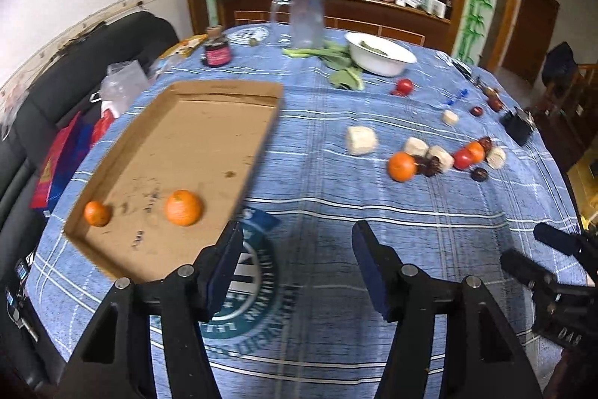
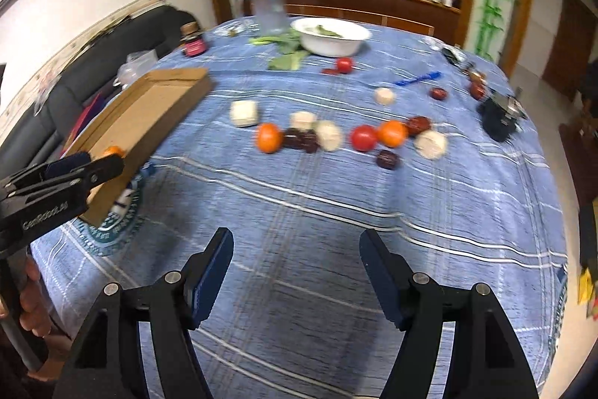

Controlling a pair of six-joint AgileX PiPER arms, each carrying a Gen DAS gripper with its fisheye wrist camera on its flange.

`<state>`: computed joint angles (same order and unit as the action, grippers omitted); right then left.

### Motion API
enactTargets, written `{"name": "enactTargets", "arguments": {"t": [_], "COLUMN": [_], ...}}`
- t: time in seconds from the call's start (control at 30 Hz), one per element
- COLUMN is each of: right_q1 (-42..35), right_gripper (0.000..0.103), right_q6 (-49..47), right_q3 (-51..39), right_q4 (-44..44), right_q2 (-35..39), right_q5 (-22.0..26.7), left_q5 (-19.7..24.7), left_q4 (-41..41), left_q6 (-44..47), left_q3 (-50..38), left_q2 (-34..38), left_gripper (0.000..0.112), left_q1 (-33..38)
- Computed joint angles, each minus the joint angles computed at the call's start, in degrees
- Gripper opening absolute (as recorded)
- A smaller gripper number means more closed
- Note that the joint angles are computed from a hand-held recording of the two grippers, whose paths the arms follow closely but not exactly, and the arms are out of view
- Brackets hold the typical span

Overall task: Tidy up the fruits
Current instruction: 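Grasp the white cube with the right tool while the left tool moves toward a tangerine, then grasp a tangerine on the table with the left tool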

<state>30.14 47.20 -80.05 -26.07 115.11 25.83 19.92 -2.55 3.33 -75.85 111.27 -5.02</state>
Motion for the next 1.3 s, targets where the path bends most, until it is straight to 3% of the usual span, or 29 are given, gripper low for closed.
{"name": "enactTargets", "arguments": {"t": [0.3,0.4,0.53,0.83,0.87,0.9,0.93,1.1,1.3], "right_q1": [-9.07,-13.61,-18.58,-22.19,-22.46,-22.63,-22.97,-22.9,-23.73], "right_gripper": [0.074,0.074,0.074,0.071,0.066,0.045,0.034,0.034,0.034], "right_q6": [3.4,-2.64,-14.37,-36.57,-37.62,-38.82,-41.05,-43.78,-47.23], "right_q3": [4.77,2.48,-4.74,-27.73,-28.46,-29.22,-30.45,-29.61,-21.03], "right_q4": [-5.56,-1.16,8.91,24.41,25.16,25.97,27.8,28.44,32.53], "right_q2": [-1.0,1.43,6.71,21.93,22.54,23.11,23.89,23.5,18.03], "right_q5": [-3.65,-4.35,-3.6,4.92,5.03,5.25,6.04,5.22,0.25], "left_q5": [2.34,2.78,4.13,9.61,10.52,11.49,12.23,18.99,29.66], "left_q4": [2.98,3.82,6.47,8.25,8.23,8.3,8.33,6.36,2.72], "left_q6": [-2.93,-3.56,-6.04,-8.56,-8.59,-8.8,-8.97,-8.83,-9.49], "left_q3": [-1.3,-1.37,-2.67,-10.82,-12.44,-14.29,-16.04,-30.04,-50.45], "left_q2": [1.41,1.75,3.19,8.83,9.83,10.93,12.0,20.28,32.15], "left_gripper": [0.064,0.065,0.065,0.065,0.065,0.065,0.065,0.065,0.064], "left_q1": [-3.08,-3.46,-4.23,-5.56,-5.8,-6.06,-6.34,-7.4,-8.02]}}
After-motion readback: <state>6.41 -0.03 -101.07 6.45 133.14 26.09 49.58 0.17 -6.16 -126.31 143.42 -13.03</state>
